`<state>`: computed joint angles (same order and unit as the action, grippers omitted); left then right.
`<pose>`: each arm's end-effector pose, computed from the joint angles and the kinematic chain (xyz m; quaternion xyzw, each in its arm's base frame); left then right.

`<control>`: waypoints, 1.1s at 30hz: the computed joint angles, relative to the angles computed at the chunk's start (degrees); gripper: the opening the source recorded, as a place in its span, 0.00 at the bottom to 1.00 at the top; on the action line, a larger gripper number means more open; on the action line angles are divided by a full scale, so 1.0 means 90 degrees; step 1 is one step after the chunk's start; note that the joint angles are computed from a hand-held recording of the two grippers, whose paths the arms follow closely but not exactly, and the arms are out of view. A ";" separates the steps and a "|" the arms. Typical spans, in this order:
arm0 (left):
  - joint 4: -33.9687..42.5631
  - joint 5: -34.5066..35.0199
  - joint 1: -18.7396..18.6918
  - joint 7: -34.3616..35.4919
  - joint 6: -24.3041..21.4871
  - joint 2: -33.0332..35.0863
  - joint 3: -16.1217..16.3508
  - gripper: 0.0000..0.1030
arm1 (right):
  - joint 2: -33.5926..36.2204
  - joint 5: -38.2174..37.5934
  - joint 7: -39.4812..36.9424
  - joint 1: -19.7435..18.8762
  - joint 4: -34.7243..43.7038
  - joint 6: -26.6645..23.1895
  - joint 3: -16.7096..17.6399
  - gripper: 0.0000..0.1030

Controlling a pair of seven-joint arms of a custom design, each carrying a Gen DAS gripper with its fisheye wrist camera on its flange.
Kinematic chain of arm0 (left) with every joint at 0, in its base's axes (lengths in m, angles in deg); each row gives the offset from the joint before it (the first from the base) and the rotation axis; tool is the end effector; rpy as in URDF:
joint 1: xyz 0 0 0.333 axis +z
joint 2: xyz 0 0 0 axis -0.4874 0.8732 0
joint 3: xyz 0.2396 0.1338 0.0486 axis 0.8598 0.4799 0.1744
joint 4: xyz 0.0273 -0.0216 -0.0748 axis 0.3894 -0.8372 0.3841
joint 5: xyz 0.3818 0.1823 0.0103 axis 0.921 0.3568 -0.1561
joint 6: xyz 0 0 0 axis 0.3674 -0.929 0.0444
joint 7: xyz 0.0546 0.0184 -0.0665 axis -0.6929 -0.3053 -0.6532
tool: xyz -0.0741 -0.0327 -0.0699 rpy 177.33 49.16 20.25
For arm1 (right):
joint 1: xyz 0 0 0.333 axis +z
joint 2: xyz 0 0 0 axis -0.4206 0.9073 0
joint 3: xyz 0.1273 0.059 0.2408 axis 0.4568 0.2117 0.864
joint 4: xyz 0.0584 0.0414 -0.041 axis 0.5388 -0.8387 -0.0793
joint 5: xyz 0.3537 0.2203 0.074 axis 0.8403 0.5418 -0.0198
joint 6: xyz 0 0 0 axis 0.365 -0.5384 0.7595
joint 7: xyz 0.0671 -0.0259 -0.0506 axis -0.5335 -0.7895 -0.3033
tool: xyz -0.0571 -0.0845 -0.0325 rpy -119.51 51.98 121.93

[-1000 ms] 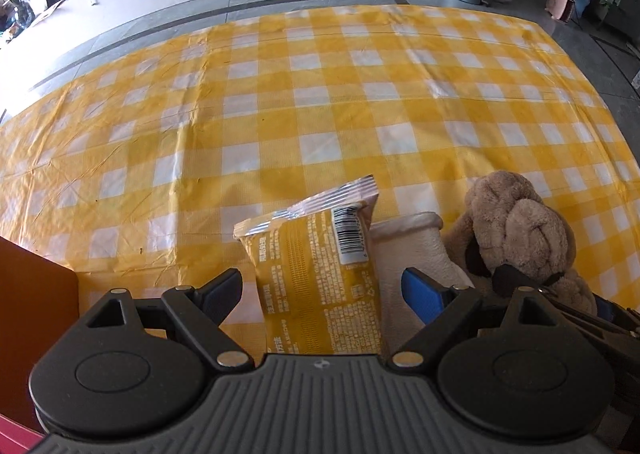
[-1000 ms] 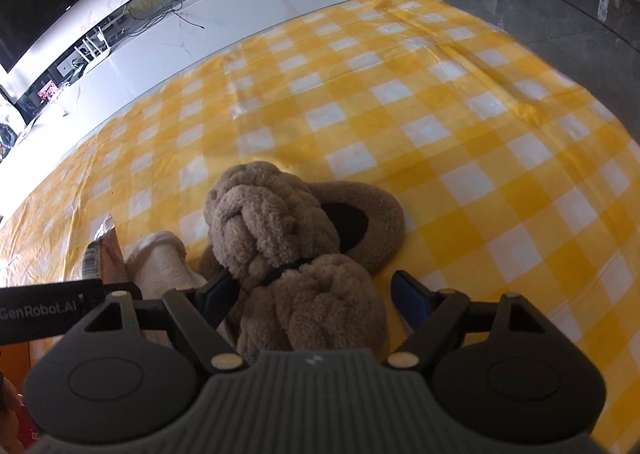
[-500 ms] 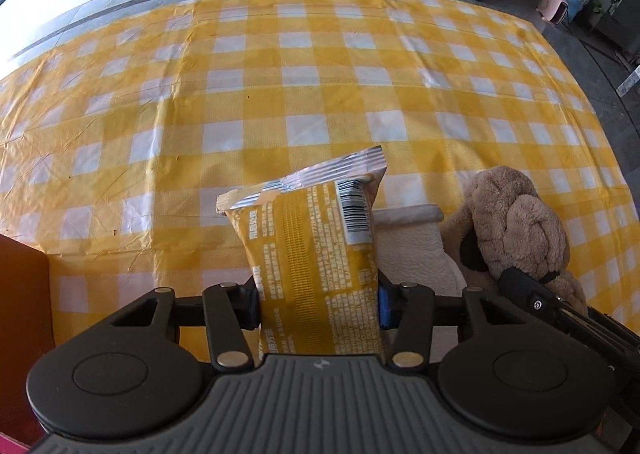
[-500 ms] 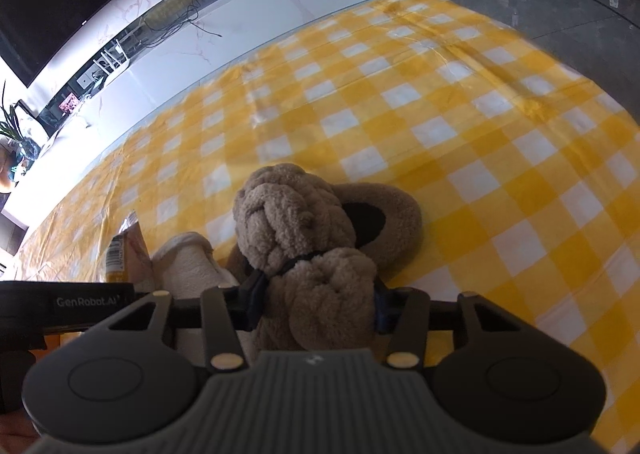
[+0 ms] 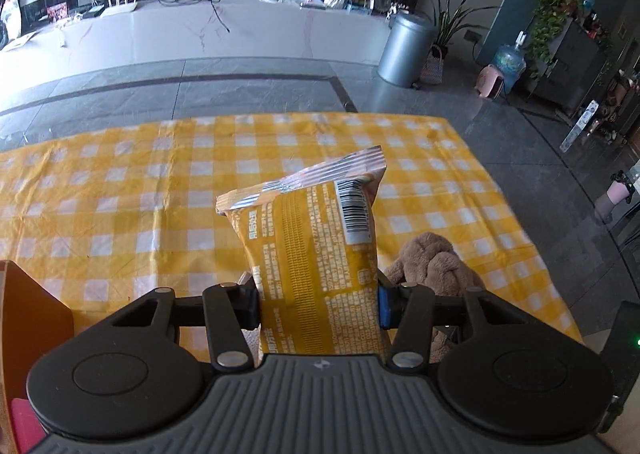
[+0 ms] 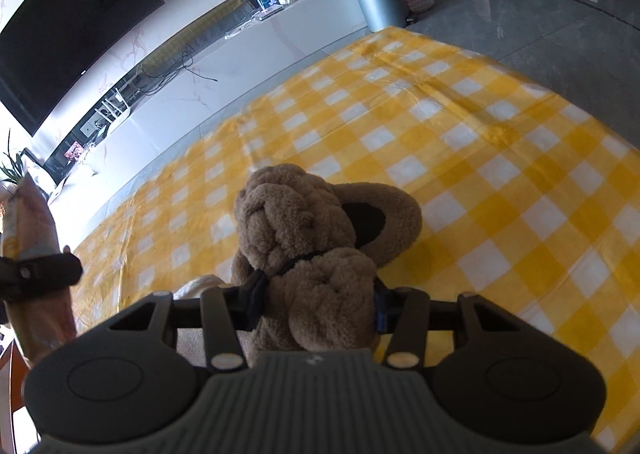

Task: Organize soft objects
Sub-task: 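Grasp the yellow snack bag with the left tool while the right tool grasps the brown bear sponge, then carry both items to the box and open the right tool to drop the bear sponge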

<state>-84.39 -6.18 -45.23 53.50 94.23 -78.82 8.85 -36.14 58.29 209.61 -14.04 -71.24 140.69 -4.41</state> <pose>0.5568 -0.3248 0.5437 -0.6591 0.6721 -0.2977 0.1588 0.5538 0.1486 0.4208 -0.5270 0.7642 -0.1184 0.3526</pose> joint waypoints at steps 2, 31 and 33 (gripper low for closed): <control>-0.0158 -0.0038 0.0017 -0.0063 0.0074 -0.0286 0.0012 0.56 | -0.0170 0.0094 -0.0087 0.0025 -0.0131 0.0163 -0.0016 0.48; -0.5792 -0.0850 0.1279 -0.0234 0.1425 -0.6474 0.1152 0.56 | -0.0503 0.5920 -0.7212 0.4695 0.1417 0.0140 -0.1749 0.48; -0.5997 -0.0707 0.1568 -0.0367 0.1289 -0.6752 0.1077 0.56 | -0.0185 0.4599 -0.6253 0.4270 0.1662 -0.0084 -0.1219 0.48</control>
